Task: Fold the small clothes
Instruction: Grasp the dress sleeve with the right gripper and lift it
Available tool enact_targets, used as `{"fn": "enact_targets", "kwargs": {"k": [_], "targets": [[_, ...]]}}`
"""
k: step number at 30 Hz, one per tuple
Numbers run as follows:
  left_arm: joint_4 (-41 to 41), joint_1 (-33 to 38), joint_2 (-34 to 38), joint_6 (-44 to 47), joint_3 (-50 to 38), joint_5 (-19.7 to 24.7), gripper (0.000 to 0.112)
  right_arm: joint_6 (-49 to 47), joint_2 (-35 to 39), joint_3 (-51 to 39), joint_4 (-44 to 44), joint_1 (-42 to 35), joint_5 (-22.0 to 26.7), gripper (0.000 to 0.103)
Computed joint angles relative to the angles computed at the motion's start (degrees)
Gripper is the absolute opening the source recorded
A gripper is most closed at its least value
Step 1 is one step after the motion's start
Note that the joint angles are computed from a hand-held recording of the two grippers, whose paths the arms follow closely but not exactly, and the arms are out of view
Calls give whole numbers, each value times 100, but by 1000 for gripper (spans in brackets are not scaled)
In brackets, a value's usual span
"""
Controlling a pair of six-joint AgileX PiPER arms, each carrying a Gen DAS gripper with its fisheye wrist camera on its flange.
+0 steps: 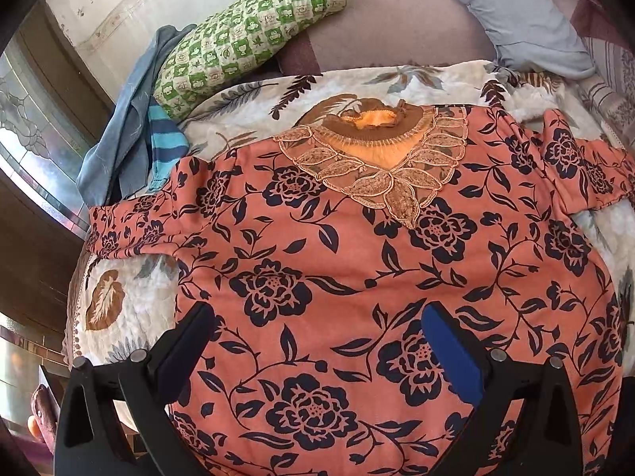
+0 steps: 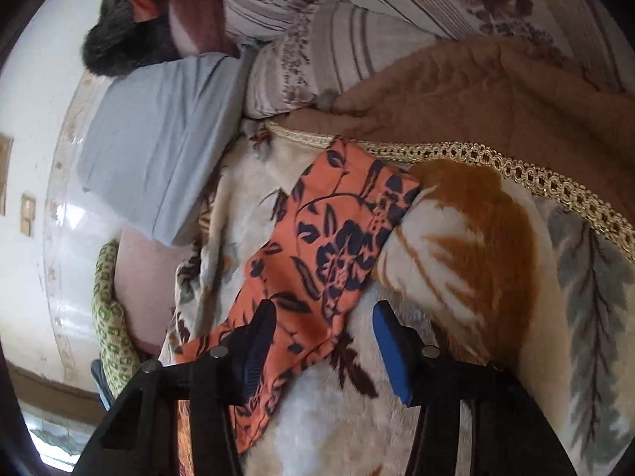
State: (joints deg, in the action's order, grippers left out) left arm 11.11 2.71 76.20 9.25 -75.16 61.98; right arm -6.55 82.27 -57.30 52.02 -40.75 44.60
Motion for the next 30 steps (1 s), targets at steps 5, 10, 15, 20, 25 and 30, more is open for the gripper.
{"fn": "enact_targets", "kwargs": {"k": [5,10,15,20,25,30], "targets": [[7,-92,172,-180,-237,14,103,218,598,-186,47,287,-667,13],[-217,42,8,157,-183,-24,103,-398,341,-75,828,265,-881,5],[-929,876,-127,890,-195,-63,103,-51,-293,-673,541,846,-754,5],[-1944,2268,-23,1903,-436,30,103,2133,-490,-1978,-1501,2791,-1107,5],[-2904,3809,352,2899,-921,243,103,4884,608,-3764,-4365,5360,-1104,5],[-3512,5053,990,3495,-1587,458,103,6545,2829,-6454,-6447,7500,-211,5]]}}
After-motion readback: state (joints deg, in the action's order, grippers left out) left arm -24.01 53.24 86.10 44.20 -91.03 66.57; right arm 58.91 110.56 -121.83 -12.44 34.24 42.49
